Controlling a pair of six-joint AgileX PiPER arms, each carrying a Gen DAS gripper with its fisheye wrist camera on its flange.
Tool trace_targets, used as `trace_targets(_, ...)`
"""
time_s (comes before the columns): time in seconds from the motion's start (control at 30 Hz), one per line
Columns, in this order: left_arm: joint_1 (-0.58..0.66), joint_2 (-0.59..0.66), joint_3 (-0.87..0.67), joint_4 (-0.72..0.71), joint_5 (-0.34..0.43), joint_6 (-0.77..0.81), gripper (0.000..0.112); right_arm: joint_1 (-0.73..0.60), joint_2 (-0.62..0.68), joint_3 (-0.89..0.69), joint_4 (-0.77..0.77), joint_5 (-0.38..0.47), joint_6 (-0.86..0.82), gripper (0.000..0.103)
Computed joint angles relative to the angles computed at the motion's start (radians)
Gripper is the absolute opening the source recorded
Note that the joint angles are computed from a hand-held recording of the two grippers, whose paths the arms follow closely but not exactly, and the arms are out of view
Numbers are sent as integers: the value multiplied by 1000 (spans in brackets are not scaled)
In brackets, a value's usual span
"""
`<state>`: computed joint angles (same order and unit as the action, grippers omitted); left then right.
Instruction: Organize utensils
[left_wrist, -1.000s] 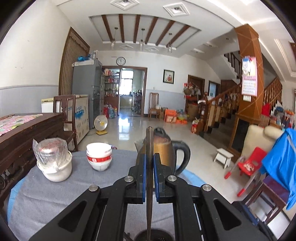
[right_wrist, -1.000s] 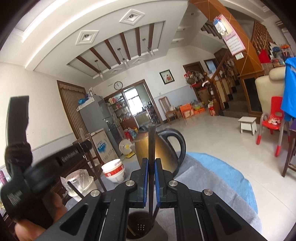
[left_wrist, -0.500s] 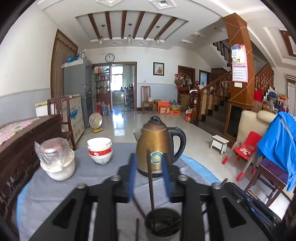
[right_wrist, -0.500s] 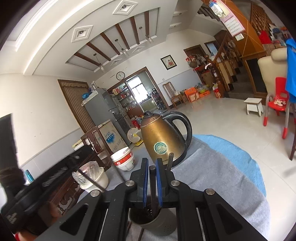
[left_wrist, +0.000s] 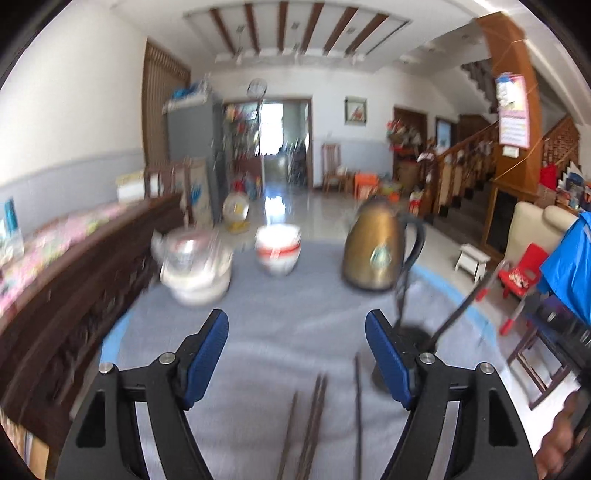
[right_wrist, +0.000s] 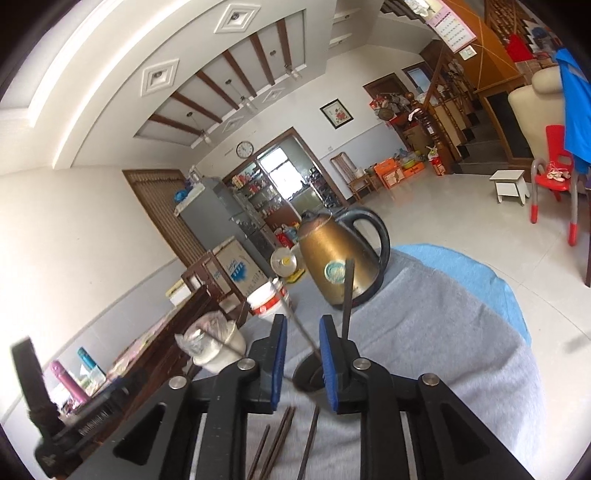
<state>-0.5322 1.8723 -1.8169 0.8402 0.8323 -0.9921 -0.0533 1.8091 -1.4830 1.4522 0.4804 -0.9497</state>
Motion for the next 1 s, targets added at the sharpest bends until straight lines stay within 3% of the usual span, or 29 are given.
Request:
trace_targets(0.3, 89, -132, 370, -131, -28, -37, 77, 111, -16, 47, -247, 4, 145, 24)
trace_targets(0.5, 173, -142, 498, -302, -108, 66, 77, 202, 72, -14, -564, 30, 401, 25)
trace_targets(0.7, 228, -81, 460, -473, -138, 229, 77, 277, 250, -207, -893, 169, 710, 25)
trace_targets(0.83, 259, -29, 403, -606, -131, 368, 77, 316, 357, -350, -1018, 268, 833, 25)
trace_targets(1.0, 283, 16, 353, -736, -105, 496, 63, 363, 466, -515, -1189, 383, 980, 25)
